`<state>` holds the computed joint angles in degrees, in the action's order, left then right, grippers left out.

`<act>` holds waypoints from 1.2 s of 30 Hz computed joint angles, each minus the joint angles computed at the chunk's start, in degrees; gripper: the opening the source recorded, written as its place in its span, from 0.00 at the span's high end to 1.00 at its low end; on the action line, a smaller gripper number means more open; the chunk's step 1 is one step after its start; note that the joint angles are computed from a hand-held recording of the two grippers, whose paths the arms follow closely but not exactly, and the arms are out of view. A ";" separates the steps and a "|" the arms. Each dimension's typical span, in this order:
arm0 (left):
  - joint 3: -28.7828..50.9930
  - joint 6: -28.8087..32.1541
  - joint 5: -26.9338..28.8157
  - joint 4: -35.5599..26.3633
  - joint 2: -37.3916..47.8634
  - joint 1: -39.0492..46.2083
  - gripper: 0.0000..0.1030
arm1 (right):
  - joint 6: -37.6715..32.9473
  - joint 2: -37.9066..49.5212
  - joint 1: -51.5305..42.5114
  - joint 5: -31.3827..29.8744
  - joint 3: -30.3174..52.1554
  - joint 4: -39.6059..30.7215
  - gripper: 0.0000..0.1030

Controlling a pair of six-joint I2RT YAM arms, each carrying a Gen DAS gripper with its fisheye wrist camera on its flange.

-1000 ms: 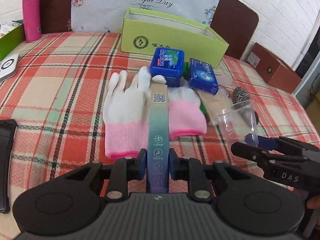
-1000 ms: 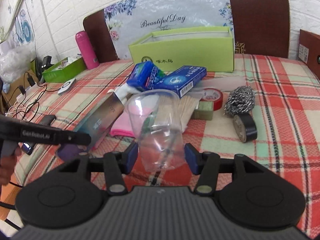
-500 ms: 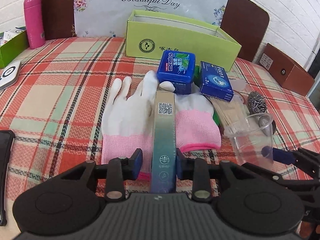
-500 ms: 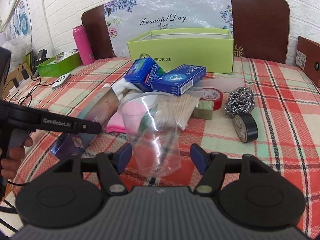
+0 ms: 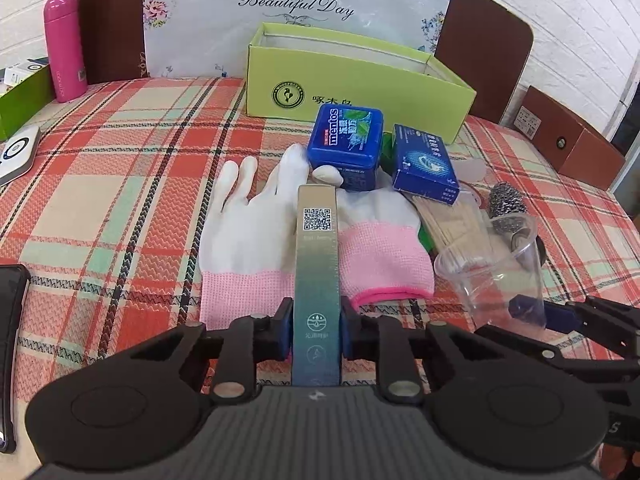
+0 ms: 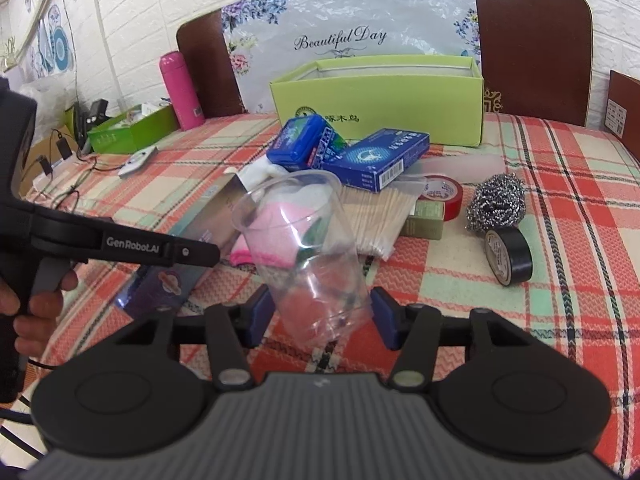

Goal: Organize objects
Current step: 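Carry the cup and teal box over the lime-green box and release both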

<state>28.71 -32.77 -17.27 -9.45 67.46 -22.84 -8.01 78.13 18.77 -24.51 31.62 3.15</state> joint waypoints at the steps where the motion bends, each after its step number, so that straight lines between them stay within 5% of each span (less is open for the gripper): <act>1: -0.26 0.33 0.02 -0.46 -1.51 -0.08 0.78 | 0.20 -0.58 -0.66 -1.34 0.22 -0.57 0.49; 8: 1.57 4.63 2.37 -5.60 -13.18 2.30 0.78 | 3.15 -2.81 -4.52 -7.91 3.41 -1.79 0.49; 14: 9.50 10.96 4.56 -4.41 -10.42 5.47 0.78 | 6.49 1.35 -4.62 -7.66 10.32 0.91 0.49; 24: 31.66 17.90 9.42 2.23 13.26 12.75 0.78 | 10.05 19.72 -3.67 0.25 33.46 3.13 0.49; 36: 60.08 20.69 10.68 -2.26 42.73 20.54 0.78 | 5.28 46.94 0.07 13.08 65.24 -1.03 0.49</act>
<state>88.79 -12.08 -6.59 -11.71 110.19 -2.31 -2.72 125.07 18.84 -11.43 96.86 2.12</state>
